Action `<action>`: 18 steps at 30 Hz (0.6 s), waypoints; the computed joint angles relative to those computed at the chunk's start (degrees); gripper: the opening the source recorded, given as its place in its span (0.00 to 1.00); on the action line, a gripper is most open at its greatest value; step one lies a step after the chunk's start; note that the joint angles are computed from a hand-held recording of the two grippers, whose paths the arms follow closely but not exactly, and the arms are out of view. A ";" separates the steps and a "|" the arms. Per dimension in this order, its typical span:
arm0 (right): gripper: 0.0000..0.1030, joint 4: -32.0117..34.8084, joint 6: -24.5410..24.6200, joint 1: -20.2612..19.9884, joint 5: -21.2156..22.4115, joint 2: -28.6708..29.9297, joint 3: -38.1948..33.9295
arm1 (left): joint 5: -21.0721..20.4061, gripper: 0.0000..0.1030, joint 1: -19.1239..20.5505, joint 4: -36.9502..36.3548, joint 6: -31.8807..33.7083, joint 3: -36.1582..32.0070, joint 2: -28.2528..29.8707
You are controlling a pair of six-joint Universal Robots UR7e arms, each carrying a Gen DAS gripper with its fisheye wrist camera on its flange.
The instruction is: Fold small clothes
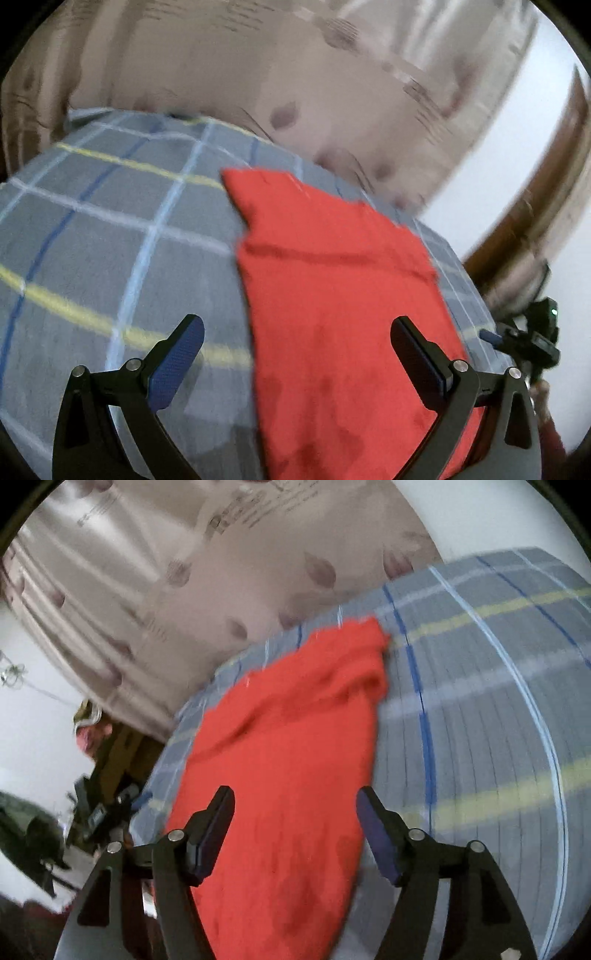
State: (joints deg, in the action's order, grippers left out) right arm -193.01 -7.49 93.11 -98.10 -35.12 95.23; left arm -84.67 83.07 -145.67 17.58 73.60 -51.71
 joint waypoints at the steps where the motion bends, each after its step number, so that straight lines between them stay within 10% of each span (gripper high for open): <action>1: 0.65 -1.24 0.37 0.16 -0.81 -0.47 2.43 | -0.88 0.98 0.20 1.30 0.04 2.09 -1.47; 18: 0.65 -18.26 -2.59 1.71 -0.72 4.63 15.08 | -19.16 0.97 6.39 1.90 -6.64 19.18 -12.67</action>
State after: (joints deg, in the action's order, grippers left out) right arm -211.26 -10.07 94.82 -98.82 -30.50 110.31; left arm -103.84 89.46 -143.76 10.94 92.78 -64.38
